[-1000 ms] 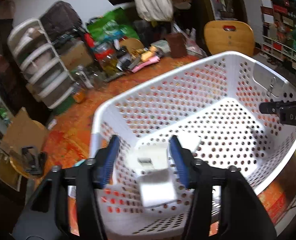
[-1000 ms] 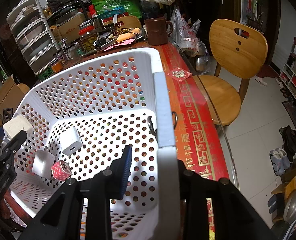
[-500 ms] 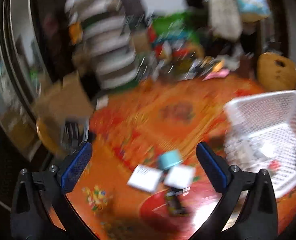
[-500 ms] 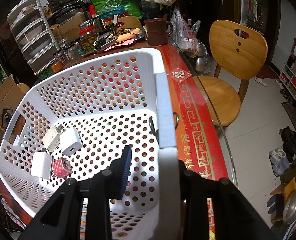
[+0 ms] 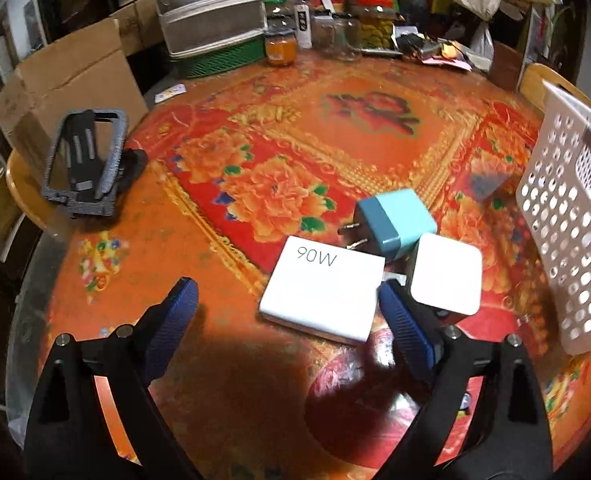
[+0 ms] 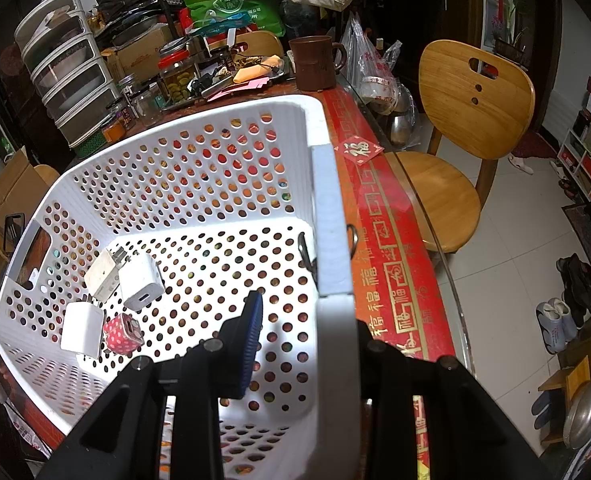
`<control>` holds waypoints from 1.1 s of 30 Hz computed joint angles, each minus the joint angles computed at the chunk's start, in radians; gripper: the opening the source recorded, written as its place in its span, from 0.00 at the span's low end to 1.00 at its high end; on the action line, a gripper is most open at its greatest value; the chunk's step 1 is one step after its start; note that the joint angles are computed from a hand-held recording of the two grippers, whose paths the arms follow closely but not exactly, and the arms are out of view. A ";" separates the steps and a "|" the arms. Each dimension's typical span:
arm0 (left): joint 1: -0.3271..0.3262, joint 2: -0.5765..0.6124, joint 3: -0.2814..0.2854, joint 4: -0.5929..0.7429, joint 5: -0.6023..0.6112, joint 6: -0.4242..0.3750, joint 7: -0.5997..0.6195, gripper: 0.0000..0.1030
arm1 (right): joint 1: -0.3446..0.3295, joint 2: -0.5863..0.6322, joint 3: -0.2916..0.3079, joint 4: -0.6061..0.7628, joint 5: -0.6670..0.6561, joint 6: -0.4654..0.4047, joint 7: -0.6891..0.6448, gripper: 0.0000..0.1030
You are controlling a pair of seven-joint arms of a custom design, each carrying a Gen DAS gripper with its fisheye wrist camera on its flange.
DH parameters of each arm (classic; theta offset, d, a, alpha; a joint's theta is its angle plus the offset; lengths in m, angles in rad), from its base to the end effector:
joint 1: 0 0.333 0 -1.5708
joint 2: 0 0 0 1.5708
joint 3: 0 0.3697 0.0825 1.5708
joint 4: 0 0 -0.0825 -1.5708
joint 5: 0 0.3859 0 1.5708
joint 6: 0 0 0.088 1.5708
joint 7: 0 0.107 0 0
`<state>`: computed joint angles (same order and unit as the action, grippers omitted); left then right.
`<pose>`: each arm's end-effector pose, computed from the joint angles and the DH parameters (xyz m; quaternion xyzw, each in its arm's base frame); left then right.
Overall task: Organize rigid objects
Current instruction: 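Grasp the large white printed charger with the left gripper, then carry the large printed charger into the basket and release the left gripper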
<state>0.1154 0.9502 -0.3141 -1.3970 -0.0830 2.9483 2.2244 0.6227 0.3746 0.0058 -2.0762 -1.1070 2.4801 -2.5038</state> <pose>0.8138 -0.0737 0.2515 -0.4544 0.8269 -0.2660 0.1976 0.4924 0.3618 0.2963 -0.4059 0.8529 -0.2569 0.2045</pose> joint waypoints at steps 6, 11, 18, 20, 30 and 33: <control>-0.059 0.055 0.058 0.094 0.016 -0.038 -0.046 0.89 | 0.000 -0.001 0.000 -0.001 0.001 0.000 -0.001 0.31; -0.031 0.085 0.010 0.139 0.001 -0.082 -0.042 0.70 | 0.000 -0.001 -0.001 -0.001 0.000 0.001 -0.003 0.31; -0.065 0.022 0.057 0.000 0.031 0.124 -0.057 0.54 | -0.001 -0.002 -0.001 -0.001 0.001 0.001 -0.008 0.31; -0.075 -0.003 0.077 -0.049 0.047 0.214 -0.086 0.54 | -0.001 -0.002 -0.001 0.000 0.000 0.001 -0.007 0.31; -0.137 -0.174 0.159 -0.255 0.149 0.451 -0.230 0.54 | -0.002 -0.004 0.000 -0.001 -0.002 0.002 -0.008 0.32; -0.092 -0.247 0.086 -0.332 0.211 0.470 -0.256 0.54 | -0.003 -0.004 0.000 0.001 -0.001 0.000 -0.010 0.32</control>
